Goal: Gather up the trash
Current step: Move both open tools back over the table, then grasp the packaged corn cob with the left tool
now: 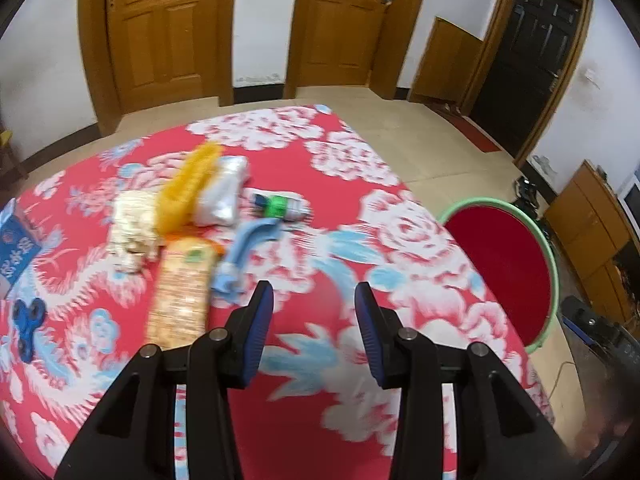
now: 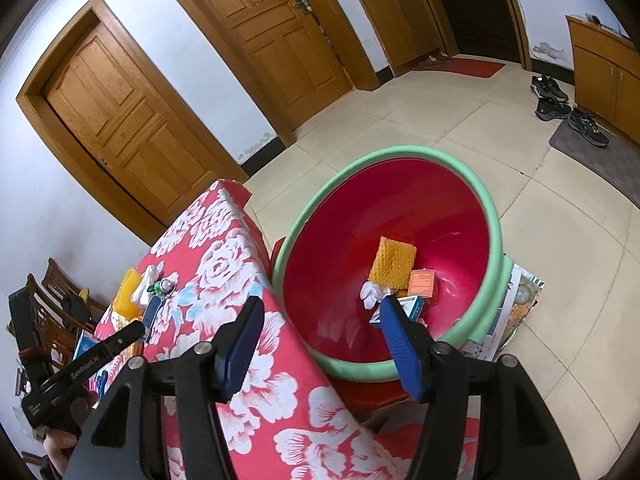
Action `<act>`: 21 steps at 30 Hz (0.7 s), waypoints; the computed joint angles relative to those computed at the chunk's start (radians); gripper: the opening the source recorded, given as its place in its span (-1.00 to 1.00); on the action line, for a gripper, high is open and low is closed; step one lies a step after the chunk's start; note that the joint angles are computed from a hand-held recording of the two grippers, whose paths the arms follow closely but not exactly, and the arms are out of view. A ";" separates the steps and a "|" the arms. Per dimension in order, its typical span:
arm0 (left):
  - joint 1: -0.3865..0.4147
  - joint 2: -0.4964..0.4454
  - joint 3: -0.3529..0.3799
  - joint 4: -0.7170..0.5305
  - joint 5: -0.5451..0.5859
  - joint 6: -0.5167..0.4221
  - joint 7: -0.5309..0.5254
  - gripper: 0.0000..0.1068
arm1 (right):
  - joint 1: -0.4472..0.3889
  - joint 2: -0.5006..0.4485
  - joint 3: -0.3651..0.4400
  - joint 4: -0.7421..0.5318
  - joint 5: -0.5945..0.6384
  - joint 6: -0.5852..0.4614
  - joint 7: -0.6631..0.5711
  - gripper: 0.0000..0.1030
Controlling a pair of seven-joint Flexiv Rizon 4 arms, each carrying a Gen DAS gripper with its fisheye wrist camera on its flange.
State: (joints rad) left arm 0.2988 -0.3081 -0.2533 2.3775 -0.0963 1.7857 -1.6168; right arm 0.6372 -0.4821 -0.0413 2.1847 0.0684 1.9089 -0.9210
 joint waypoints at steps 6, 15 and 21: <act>0.073 0.011 -0.019 0.024 0.011 0.009 -0.001 -0.21 | 0.035 0.003 -0.019 -0.004 0.006 -0.013 0.000 0.32; -0.045 -0.006 0.158 0.012 -0.025 -0.014 0.008 -0.21 | 0.044 -0.001 -0.015 -0.013 -0.013 -0.034 0.010 0.32; -0.101 -0.042 0.225 -0.007 -0.059 -0.024 0.043 -0.20 | 0.059 0.000 -0.025 -0.018 -0.028 -0.051 0.017 0.32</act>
